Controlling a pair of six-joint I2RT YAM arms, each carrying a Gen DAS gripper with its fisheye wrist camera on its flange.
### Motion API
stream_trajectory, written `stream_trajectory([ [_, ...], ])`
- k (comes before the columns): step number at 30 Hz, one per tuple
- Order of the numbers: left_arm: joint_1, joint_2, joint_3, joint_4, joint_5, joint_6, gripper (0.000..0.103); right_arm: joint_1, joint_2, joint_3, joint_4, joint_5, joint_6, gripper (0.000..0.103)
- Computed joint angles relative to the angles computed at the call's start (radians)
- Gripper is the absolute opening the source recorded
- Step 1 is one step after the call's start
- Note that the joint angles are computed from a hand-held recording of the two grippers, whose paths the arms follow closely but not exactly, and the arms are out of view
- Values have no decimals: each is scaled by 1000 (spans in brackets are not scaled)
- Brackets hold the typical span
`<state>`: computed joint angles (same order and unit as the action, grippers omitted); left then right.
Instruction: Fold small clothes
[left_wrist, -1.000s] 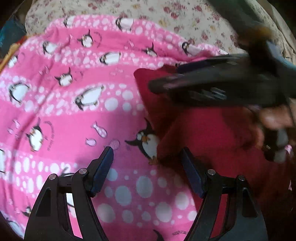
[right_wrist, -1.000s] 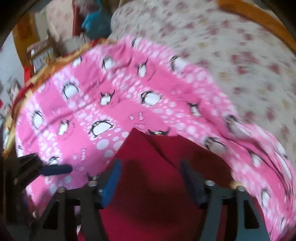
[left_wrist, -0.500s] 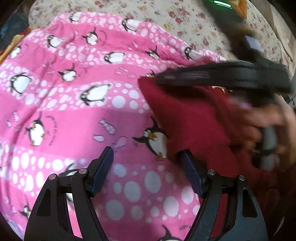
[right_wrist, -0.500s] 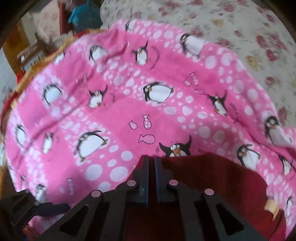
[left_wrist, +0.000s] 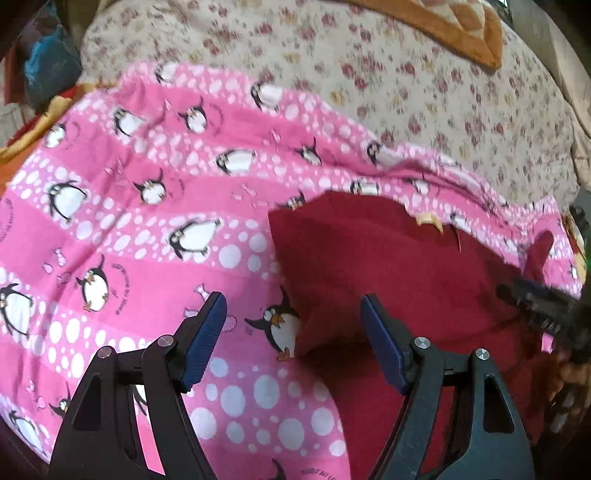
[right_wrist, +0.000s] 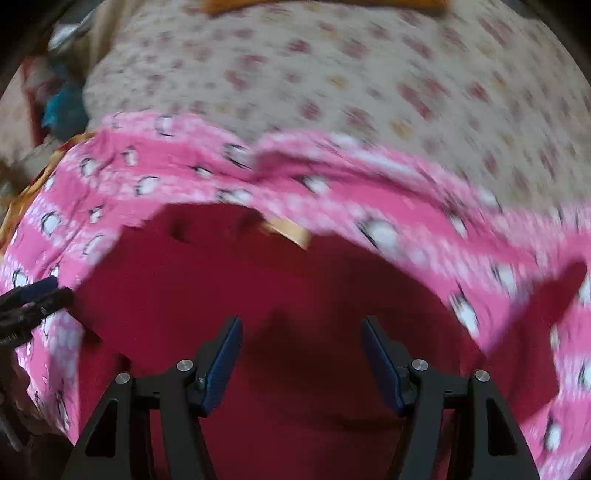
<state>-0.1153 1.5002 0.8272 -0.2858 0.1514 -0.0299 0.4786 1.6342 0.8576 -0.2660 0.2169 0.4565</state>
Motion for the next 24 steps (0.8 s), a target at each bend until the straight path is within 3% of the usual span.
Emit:
stream_trajectory([
  [3,-23,55,49,-51,-33,7,75,-52,50,-34,17,14,12,64],
  [6,-71,163,104,-100,-117,15,75,-75,51,-100,132,0,17,64],
  [8,-90,199,107,-96,-144,10,75,-67,28,-102,115,4,29,64],
  [11,-105,177,91,-89,-169,-49,75,-63,-40,-156,162,-34,49,64],
  [17,-197,31,46,-80,-212,-195,75,-43,-7,-159,168,-22,23,65],
  [21,-285,-15,22,-20,-201,-308,75,-124,-123,-229,228,-57,42,65],
  [24,-347,28,25,26,-237,-325,75,-206,-164,-270,259,-92,66,68],
])
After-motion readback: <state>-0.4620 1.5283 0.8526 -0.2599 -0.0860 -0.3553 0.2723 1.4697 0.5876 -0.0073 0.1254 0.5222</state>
